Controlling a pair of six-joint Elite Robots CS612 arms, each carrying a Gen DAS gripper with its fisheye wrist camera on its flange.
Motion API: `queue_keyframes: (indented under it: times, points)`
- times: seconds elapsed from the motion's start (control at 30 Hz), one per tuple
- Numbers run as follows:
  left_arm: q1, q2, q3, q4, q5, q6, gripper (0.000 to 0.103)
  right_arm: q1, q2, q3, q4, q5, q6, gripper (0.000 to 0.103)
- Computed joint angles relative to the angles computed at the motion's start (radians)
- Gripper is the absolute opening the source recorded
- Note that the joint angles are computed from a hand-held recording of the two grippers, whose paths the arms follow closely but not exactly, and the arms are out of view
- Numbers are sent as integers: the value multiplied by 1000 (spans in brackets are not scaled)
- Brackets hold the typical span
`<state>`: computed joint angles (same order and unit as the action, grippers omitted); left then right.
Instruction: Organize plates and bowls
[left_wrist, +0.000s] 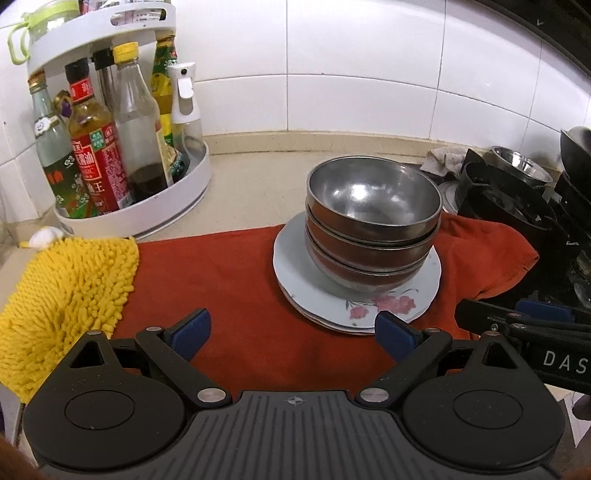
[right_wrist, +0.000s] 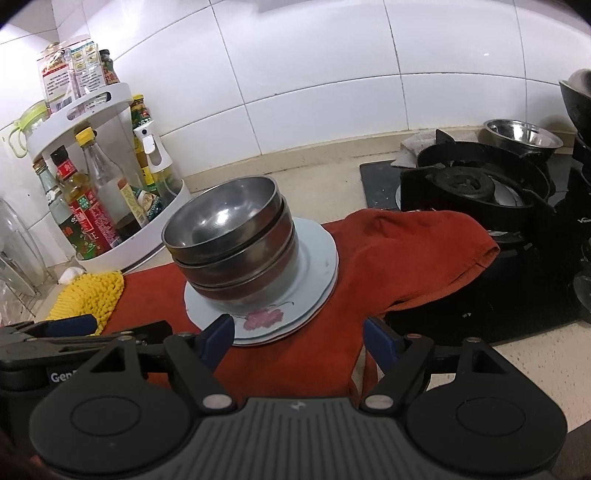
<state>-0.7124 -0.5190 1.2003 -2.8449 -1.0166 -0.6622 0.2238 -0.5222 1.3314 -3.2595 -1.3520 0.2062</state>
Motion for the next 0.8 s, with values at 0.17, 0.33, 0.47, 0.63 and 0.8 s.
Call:
queue_keyframes:
  times: [0.17,0.33,0.47,0.63,0.8]
  points:
    - [-3,1,0,0,19,11,98,0,0,-2,0,1,-5,72]
    - [-1,1,0,-3,10,17,98,0,0,-1,1,0,-8,72]
    - [0,1,0,-3,-2,16,98,0,-1,2,1,-1,-8,72]
    - [2,1,0,-2,-7,21,98,-2,0,0,4,0,-13,72]
    - [0,2,1,-3,8,20,100,-1,0,1,2,0,-11,72]
